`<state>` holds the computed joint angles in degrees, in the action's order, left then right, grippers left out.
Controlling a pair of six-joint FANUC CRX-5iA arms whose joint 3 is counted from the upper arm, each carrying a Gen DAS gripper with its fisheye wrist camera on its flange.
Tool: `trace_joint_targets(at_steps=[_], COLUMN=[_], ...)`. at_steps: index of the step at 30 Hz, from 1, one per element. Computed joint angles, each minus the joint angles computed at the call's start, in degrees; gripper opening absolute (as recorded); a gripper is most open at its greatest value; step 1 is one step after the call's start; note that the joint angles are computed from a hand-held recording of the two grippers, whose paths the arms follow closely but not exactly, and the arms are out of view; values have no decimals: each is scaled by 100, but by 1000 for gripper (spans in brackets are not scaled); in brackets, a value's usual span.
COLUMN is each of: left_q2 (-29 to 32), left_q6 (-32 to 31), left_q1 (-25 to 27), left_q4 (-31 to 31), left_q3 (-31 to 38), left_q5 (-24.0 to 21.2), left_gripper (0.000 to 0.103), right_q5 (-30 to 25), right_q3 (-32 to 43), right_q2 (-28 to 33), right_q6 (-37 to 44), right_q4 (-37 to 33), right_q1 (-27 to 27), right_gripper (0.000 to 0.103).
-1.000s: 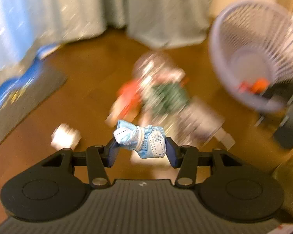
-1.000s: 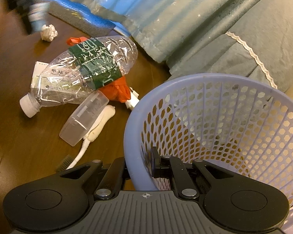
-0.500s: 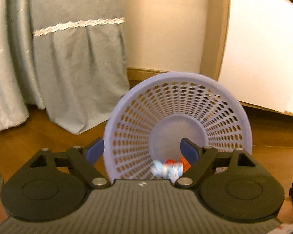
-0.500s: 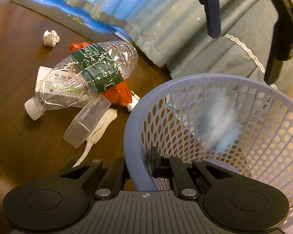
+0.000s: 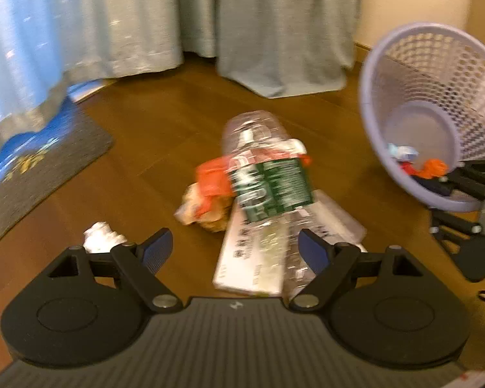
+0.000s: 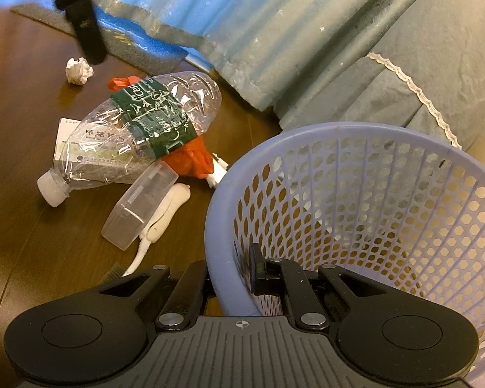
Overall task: Collect trash
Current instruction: 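Close the left tool on the cap of the clear water bottle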
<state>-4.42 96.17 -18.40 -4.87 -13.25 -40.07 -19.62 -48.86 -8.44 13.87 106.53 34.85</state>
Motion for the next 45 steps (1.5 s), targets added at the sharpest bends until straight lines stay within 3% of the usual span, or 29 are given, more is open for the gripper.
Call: trace_joint_targets(at_steps=[4, 10, 16, 20, 25, 31, 33, 34, 38, 45], left_q2=[-20, 62, 466, 761, 977, 1029, 1011, 974, 720, 404], left_q6=[-160, -670, -727, -340, -277, -319, -355, -457, -626, -1313], left_q1=[125, 19, -342, -553, -700, -706, -692, -648, -389, -65], left_q4=[269, 770, 546, 135, -87, -129, -129, -59, 159, 486], left_q3=[-142, -400, -274, -1, 171, 211, 215, 192, 3, -477], left_q5=[107, 432, 353, 65, -89, -60, -91, -120, -137, 288], left_gripper=[82, 82, 82, 81, 63, 53, 35, 30, 28, 29], right_q5=[-59, -139, -133, -103, -35, -39, -52, -75, -93, -93], right_q3=[16, 39, 33, 27, 27, 19, 20, 16, 13, 23], right_q2=[15, 39, 38, 38, 29, 21, 23, 19, 19, 19], right_q6=[424, 320, 387, 257, 229, 228, 205, 202, 185, 287], right_q4=[-490, -494, -514, -382, -289, -291, -294, -316, -321, -398], right_q1=[172, 230, 238, 186, 119, 122, 131, 153, 166, 174], right_gripper=[4, 4, 4, 4, 4, 4, 4, 4, 4, 4])
